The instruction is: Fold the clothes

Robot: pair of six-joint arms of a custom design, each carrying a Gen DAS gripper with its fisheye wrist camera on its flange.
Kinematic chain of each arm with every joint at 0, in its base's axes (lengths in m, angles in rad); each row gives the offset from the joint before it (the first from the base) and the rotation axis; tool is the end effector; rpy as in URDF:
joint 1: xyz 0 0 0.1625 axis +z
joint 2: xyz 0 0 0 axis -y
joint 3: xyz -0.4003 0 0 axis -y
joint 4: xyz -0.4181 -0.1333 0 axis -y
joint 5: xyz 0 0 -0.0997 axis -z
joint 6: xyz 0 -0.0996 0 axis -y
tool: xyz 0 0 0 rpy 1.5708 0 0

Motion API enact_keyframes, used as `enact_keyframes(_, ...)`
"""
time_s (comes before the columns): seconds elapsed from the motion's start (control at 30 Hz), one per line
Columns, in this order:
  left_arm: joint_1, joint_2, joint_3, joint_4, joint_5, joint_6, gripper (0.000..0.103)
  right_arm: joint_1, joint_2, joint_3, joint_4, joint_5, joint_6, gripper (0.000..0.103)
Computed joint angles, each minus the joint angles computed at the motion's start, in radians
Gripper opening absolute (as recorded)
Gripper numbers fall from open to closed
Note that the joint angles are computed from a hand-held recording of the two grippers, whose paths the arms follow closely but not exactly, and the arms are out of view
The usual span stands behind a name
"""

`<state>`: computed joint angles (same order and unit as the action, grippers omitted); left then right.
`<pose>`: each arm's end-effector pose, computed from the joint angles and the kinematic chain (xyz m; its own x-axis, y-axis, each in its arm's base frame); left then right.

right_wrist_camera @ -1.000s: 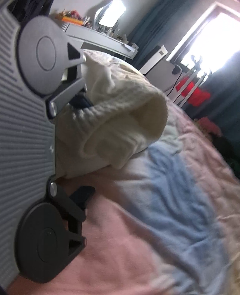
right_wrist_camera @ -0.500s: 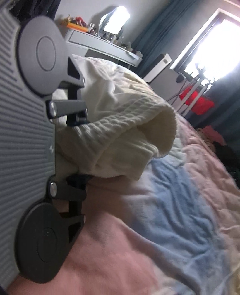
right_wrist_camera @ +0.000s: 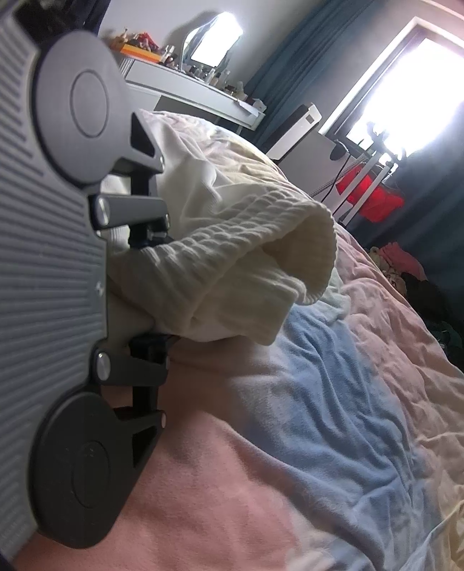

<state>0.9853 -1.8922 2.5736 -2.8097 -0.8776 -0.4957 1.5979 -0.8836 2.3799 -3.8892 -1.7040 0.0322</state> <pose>-0.0146 -0.3784 0.2667 -0.9513 -0.2103 -0.2253 0.0187 0.6903 -0.7233 0.1316 -0.4218 0.0608 -0.9935 0.0923 0.0668 0.0135 0.6778 -0.7351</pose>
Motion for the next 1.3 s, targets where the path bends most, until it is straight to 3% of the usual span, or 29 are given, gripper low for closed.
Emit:
enact_keyframes(0.07,0.008,0.029,-0.004,-0.034,0.001,0.008,0.090,0.000,0.004,-0.001,-0.004,-0.001,-0.001,0.046)
enact_keyframes(0.2,0.017,0.043,-0.006,-0.064,-0.026,0.033,0.092,-0.005,0.006,0.002,-0.008,0.004,0.010,0.046)
enact_keyframes(0.27,-0.003,0.040,-0.002,-0.057,0.047,0.006,0.085,-0.004,0.006,0.002,-0.009,0.003,0.013,0.046)
enact_keyframes(0.37,-0.009,0.043,0.003,-0.074,0.109,-0.001,0.089,0.001,0.011,0.000,-0.013,-0.006,0.007,0.046)
enact_keyframes(0.5,0.104,0.084,-0.047,-0.065,-0.107,-0.016,0.095,-0.002,0.013,-0.001,-0.012,-0.003,0.012,0.047)
enact_keyframes(0.57,0.113,0.112,-0.050,-0.094,-0.106,-0.008,0.100,-0.007,0.011,0.001,-0.010,0.004,0.015,0.047)
enact_keyframes(0.63,0.159,0.137,-0.059,-0.126,-0.191,-0.016,0.100,-0.012,0.011,0.002,-0.010,0.012,0.020,0.047)
enact_keyframes(0.73,0.193,0.151,-0.068,-0.142,-0.245,-0.021,0.099,-0.021,0.010,0.003,-0.008,0.024,0.031,0.048)
enact_keyframes(1.03,0.140,0.120,-0.009,-0.219,-0.166,0.015,0.076,0.003,0.024,-0.003,-0.026,-0.012,0.028,0.048)
enact_keyframes(1.3,0.045,-0.013,0.055,-0.187,-0.120,0.026,0.052,0.080,0.009,0.001,-0.048,-0.093,-0.024,0.044)
